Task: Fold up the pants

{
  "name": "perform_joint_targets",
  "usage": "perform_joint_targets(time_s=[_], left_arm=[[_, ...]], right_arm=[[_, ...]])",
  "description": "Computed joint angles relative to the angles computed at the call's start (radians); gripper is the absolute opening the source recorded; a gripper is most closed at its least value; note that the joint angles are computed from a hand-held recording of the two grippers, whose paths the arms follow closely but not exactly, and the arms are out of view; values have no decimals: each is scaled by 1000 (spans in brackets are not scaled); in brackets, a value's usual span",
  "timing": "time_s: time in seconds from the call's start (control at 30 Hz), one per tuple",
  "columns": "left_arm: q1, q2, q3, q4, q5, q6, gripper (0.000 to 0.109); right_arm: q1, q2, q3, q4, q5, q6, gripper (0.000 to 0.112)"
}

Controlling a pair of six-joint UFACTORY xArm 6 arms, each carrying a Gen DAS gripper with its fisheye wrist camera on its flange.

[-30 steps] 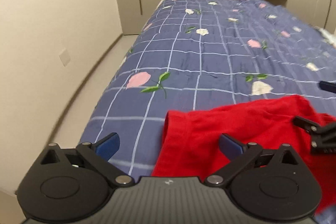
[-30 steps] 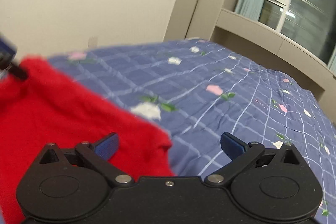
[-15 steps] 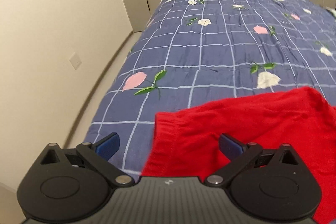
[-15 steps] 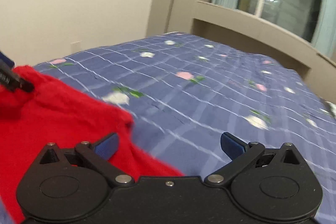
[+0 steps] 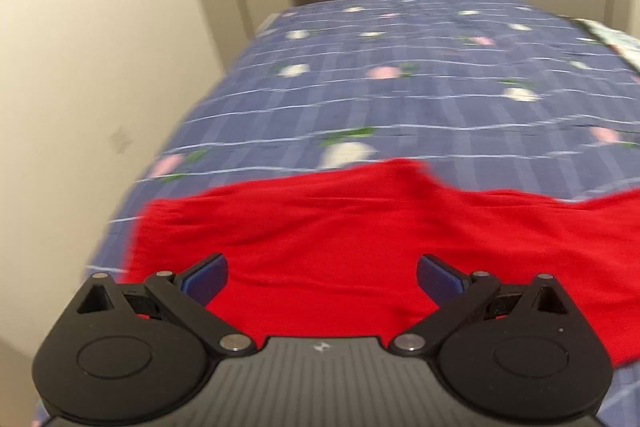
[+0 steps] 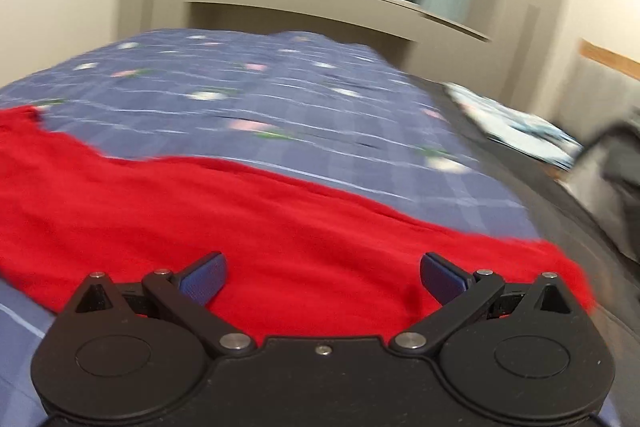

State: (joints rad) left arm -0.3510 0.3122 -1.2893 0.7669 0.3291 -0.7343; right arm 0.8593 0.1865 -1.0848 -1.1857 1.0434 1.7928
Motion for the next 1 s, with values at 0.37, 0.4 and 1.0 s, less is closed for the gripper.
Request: perform_joint_targets(time_s=[0.37,0.4,1.0], left_arm=[[-212,136,-93,-340,-119,249,103],[-231,154,-109,-390,-128,288,103],[-275,304,-308,-602,31,490,103]], right_arm=[[-143,-478,511,-71,-208,416,103],[-153,-503,533,-60,-214,429,102],[-305,-612,670,-307,-365,1162,69]])
